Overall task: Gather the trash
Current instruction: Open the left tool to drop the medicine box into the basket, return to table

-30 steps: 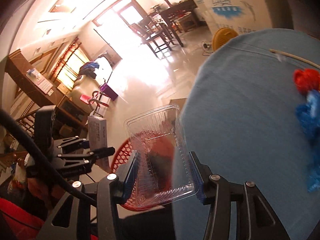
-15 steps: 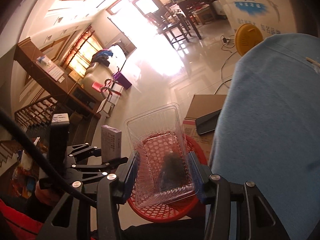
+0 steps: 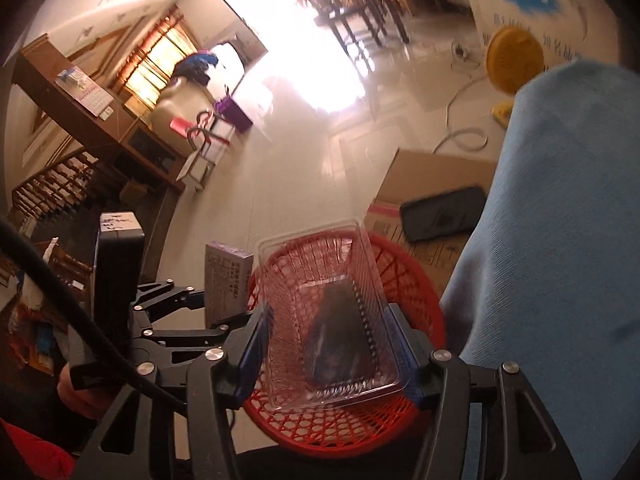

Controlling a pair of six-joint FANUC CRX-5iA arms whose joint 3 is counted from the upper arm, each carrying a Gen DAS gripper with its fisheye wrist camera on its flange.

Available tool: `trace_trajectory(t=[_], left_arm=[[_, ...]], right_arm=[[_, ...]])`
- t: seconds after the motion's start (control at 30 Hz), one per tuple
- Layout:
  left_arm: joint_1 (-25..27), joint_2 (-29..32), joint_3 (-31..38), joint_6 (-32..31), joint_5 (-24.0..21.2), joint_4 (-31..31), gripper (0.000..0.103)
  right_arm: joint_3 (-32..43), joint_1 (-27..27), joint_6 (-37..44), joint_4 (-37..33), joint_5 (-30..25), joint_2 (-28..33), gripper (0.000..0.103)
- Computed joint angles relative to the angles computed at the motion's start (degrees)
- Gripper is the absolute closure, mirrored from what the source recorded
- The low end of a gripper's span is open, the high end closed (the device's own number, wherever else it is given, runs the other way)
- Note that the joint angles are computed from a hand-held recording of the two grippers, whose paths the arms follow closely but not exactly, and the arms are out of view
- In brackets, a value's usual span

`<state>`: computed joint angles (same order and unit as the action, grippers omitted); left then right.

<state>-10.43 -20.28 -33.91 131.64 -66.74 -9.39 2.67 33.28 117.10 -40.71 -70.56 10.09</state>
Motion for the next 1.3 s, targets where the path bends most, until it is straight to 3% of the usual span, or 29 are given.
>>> trace_trajectory(t=[0.13,0.33,0.7,1.03,1.3], left_arm=[[1.3,-0.4,-1.8,-1.4,1.4,2.4,0.039],[0.0,0.6,-0.3,-0.4,0.9,1.6,0.038],[-7.5,8.4,11.3,-0.2,2.2,-2.9,0.038],[-18.4,24.5,32.7,-9.4,4.4,-6.0,0.034],[-23.6,41.3,53.1,-18.8,1.7,-7.9,0.034]], right_arm=[[2.1,0.4,-1.7,-0.2,-3.5,3.7,0.038],[1.6,-1.2,-2.3,-1.4,-3.8,4.5,0.037],[-4.8,-11.0,-2.7,-3.5,1.7,-5.5,0.037],[-10.9,-30.0,-5.9,-4.5,6.9,-15.7,0.036],[-12.4,-44.1,-10.4,-3.8,10.2,-17.7,0.036]])
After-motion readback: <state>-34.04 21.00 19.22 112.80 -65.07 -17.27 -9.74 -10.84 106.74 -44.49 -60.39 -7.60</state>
